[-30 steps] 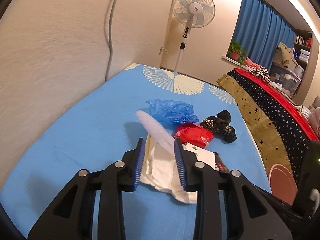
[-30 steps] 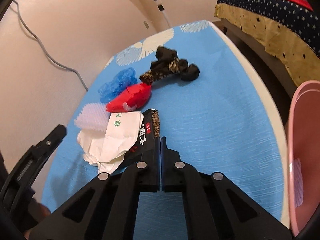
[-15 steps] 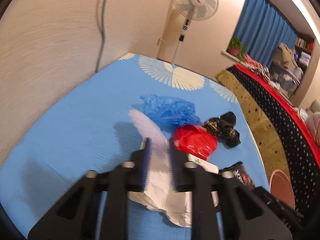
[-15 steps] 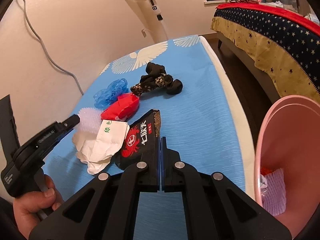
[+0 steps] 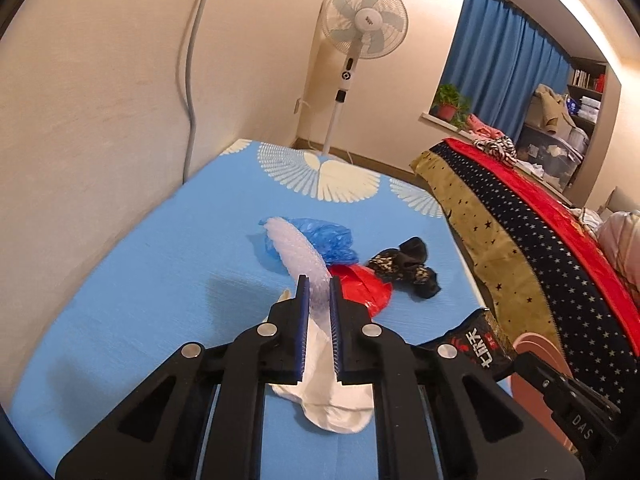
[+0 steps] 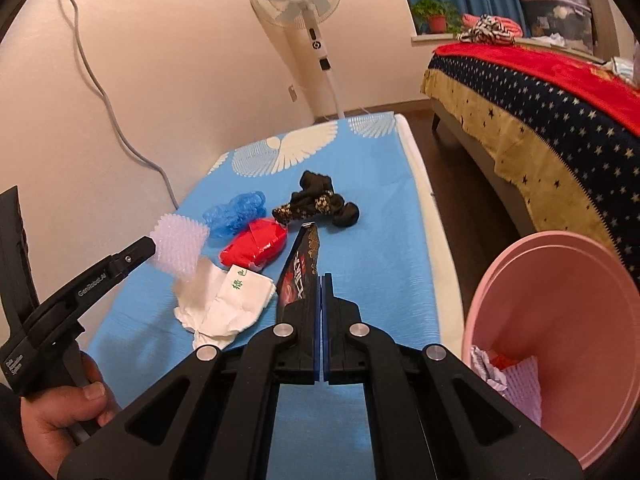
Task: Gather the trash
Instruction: 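Grasp the white foam net with the left gripper while the right gripper grasps the black snack package, then carry the foam net with the left gripper while the right gripper carries the package over the pink bin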
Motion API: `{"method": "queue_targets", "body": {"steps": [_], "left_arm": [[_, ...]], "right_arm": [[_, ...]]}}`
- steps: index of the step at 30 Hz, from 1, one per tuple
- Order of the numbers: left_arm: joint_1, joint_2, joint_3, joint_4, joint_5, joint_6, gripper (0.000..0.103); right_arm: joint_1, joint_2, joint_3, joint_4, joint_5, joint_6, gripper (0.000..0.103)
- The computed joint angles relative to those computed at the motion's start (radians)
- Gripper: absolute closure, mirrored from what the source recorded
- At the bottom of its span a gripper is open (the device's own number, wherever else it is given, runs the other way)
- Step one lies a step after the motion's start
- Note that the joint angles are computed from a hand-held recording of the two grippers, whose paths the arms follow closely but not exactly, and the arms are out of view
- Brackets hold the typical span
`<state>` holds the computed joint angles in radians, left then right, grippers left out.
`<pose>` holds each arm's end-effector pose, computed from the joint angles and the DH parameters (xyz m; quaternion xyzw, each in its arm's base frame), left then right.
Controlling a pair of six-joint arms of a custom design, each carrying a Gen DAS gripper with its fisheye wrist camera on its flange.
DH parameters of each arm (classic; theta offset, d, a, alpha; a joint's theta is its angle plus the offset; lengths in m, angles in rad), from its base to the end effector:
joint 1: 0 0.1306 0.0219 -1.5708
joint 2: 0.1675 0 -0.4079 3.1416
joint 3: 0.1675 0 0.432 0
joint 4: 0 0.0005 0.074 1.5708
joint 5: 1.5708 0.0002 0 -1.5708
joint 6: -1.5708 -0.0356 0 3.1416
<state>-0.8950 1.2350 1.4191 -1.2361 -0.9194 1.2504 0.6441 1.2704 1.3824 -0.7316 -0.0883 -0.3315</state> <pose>0.2879 -0.3146 0.5287 -0.2651 0.8324 0.0029 0.4865 0.3872 0.2940 0.5195 -0.1582 0.8742 0.2490 0.3857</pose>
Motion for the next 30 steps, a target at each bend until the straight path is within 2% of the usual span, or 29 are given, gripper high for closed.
{"method": "queue_targets", "body": {"steps": [5, 13, 30], "left_arm": [[-0.050, 0.007, 0.034, -0.066, -0.044, 0.032, 0.093], [-0.113, 0.024, 0.082, -0.126, -0.086, 0.050, 0.093], [-0.192, 0.064, 0.140, -0.148, -0.116, 0.020, 0.093]], "right_arm": [[-0.008, -0.038, -0.024, -0.003, 0.005, -0.022, 0.103], [-0.024, -0.111, -0.053, -0.005, 0.027, -0.021, 0.103], [-0.077, -0.224, -0.088, -0.023, 0.073, -0.009, 0.103]]}}
